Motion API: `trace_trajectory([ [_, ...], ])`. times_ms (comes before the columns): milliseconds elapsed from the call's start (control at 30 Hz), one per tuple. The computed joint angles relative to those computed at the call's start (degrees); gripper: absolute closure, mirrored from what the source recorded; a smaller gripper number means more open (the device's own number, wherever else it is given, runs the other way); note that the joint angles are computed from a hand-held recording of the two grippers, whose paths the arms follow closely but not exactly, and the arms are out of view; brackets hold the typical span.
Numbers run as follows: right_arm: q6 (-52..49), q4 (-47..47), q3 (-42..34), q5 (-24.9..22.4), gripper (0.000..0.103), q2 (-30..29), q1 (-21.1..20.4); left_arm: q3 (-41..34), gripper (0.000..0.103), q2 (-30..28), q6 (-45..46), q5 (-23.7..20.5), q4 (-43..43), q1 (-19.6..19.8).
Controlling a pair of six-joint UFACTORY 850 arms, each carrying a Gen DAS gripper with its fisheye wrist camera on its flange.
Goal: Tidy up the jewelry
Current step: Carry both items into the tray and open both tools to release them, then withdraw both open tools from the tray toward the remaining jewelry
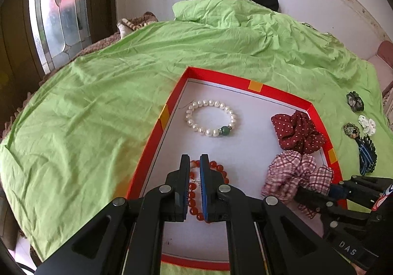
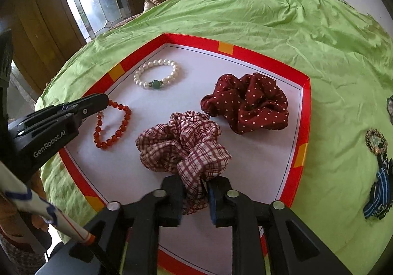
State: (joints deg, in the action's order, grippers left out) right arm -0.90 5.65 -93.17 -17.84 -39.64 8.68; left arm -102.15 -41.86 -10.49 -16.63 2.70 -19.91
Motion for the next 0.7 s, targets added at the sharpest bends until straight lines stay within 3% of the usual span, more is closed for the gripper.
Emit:
trace_trajectory([
  [33, -0.8, 0.6, 0.3, 0.3, 0.071, 0.3, 0.0, 0.5, 0.092, 0.5, -1.0, 0.2, 1.2, -0.1],
  [100, -0.7, 0.3, 1.4, 1.3, 0.051, 1.2, 0.2, 2.0, 0.072, 1.8, -4.9, 1.1, 5.5, -0.5],
  [167, 1.0, -1.6, 3.3, 3.0, 0.043, 2.7, 0.4, 4.4, 0.063, 3.8, -13.8, 2.6, 14.9, -1.1],
  [267, 1.1, -2.7, 6.1, 4.6, 0.042, 5.2, 0.6, 7.2, 0.062, 6.5, -27.5, 2.8, 30.3, -2.1],
  [433, 4.5, -6.1, 12.2, 8.1, 0.038, 10.2, 0.7, 11.4, 0.056, 10.6, -42.4, 1.1, 46.6, -4.1],
  [567, 5.6, -6.1, 17.3, 10.2, 0.035, 14.3, 0.1, 14.5, 0.054, 13.5, -48.2, 0.0, 53.6, -6.0],
  [700, 7.2, -5.9, 22.8, 12.1, 0.034, 18.7, -1.6, 16.9, 0.047, 15.9, -48.6, 0.3, 52.9, -7.8],
])
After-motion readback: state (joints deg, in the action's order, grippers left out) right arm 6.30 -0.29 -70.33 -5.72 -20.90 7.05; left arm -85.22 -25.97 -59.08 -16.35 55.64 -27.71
